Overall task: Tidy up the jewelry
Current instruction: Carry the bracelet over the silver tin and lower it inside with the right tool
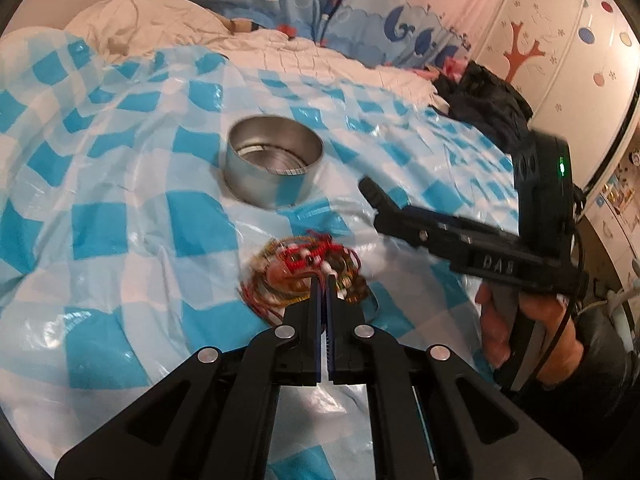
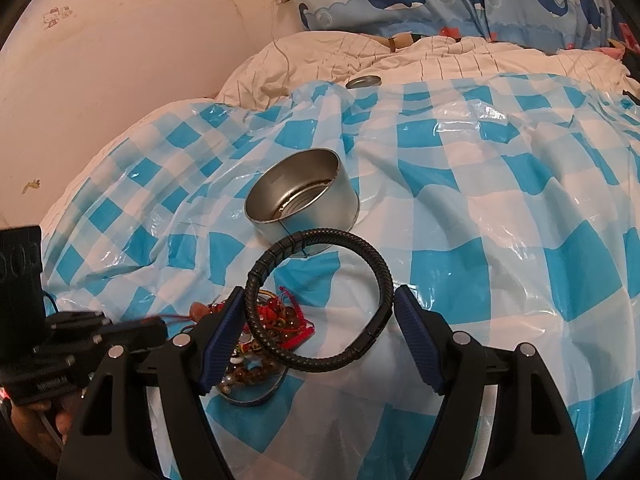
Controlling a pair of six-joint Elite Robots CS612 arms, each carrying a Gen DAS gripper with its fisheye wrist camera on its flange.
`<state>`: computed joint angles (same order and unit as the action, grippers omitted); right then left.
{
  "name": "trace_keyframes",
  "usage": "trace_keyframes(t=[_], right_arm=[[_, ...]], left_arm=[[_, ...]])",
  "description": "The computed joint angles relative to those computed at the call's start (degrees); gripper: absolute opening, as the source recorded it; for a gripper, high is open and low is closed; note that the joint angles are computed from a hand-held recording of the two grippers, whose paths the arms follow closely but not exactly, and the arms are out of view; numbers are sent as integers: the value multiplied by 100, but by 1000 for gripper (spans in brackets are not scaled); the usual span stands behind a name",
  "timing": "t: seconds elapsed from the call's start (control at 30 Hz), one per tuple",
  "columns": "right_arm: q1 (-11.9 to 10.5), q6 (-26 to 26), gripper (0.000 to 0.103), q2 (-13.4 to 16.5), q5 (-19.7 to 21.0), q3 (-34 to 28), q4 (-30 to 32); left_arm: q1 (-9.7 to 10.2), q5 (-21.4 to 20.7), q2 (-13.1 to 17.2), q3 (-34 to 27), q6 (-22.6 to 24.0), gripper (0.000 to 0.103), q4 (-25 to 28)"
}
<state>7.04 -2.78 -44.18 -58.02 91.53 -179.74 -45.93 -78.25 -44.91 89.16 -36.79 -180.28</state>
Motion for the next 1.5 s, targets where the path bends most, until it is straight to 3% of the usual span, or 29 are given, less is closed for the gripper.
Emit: trace_keyframes(t=[0.3,0.6,0.7,0.83,0.9,1.07,1.17,1.33,1.5], right_arm=[[-26,203,72,-13,53,51,-464],[-44,184,72,-30,58,51,-434],[-32,116,72,-30,7,47,-464],[27,-112,72,-20,-173,-38,-444],[63,-197,72,11,-211,-155,-401],[206,-523,72,158,-202,-600,-195],[346,-774,72,297,-356,-955,-12],[555,-1178,72,531,-980,-1459,894],[488,-1250,79,298,-1101,-971,395]], left_arm=[[67,309,30,-350,9,1,-61],[291,233,418,-1309,117,1,13],[416,225,659,-1812,116,2,437],[556,190,825,-2185,-481,3,1744],[579,216,777,-2065,-733,6,1814],[440,1234,476,-1632,-709,39,2051],[343,1861,342,-1454,-672,45,2337],[288,2268,160,-1199,-713,50,2413],[216,2575,85,-1101,-663,58,2345]])
